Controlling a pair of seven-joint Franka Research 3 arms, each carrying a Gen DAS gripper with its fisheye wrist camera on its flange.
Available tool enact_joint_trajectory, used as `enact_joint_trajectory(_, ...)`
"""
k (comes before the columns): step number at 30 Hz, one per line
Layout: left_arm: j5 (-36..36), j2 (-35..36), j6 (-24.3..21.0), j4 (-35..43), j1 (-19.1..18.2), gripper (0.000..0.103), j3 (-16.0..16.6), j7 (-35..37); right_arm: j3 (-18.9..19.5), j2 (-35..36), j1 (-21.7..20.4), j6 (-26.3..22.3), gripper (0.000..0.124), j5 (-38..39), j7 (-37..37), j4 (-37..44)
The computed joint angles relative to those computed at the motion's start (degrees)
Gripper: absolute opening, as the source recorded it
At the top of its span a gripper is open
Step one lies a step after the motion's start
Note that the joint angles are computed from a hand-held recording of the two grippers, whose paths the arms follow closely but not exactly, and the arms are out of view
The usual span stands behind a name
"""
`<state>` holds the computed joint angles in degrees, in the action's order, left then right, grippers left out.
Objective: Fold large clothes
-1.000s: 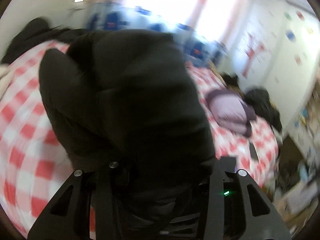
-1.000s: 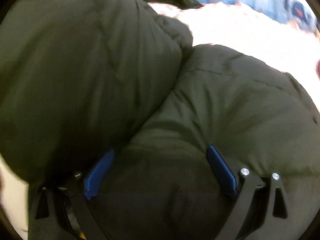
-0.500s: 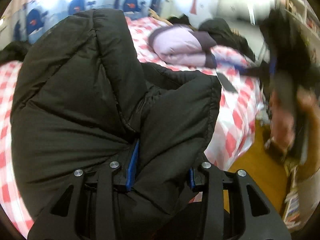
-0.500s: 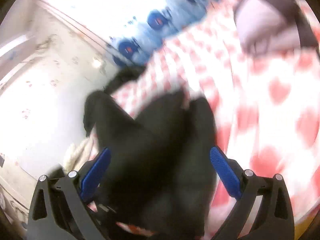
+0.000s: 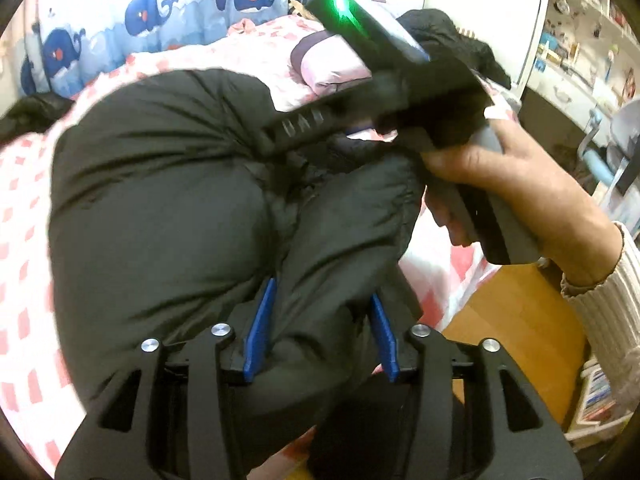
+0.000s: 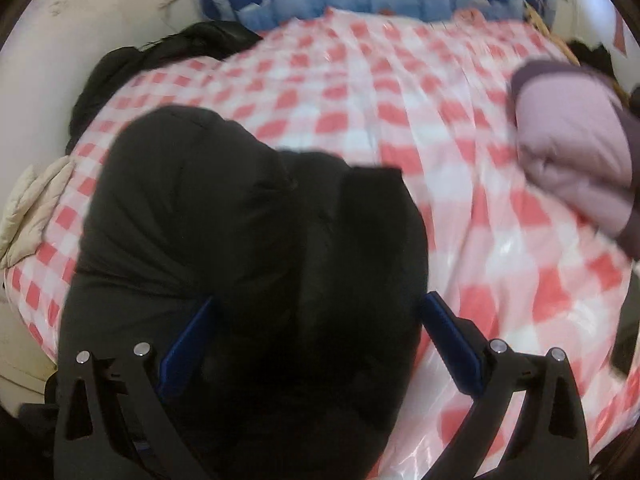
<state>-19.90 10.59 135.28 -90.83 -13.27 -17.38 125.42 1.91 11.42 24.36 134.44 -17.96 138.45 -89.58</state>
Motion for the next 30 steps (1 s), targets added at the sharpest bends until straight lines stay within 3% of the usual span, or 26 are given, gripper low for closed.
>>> enact_joint_trajectory(7,8.4,-5.3,9.3,-7.4,-2.3,0.057,0.7,-2.9,0.6,-4.0,-1.4,2.1,0.096,1.4,2.8,-7.8)
enact_joint_trajectory(14,13.6,-6.0,12.6,-6.7,-3.5,0.058,1.1,-7.1,1.0,-5.1,-2.9,4.7,0.096,3.5,2.6,-11.1)
enact_joint_trajectory(23,16.0,-1.0,15.7,-2.8,-4.0,0.058,0.7,-11.3,1.3,-5.5,-4.0,12.4,0.096,7.4,2.0,-15.9)
enact_joint_trajectory(27,19.3,5.0,10.2,3.2,-4.6,0.058,0.6,-14.2,1.3,-5.6,-4.5,15.7,0.096,10.4,-0.1,-17.8)
enact_joint_trajectory(30,22.6,5.9,10.7,2.7,-5.0,0.06,0.7,-15.1,1.4,-6.1,-4.9,13.3,0.096,13.1,-2.9,-16.9)
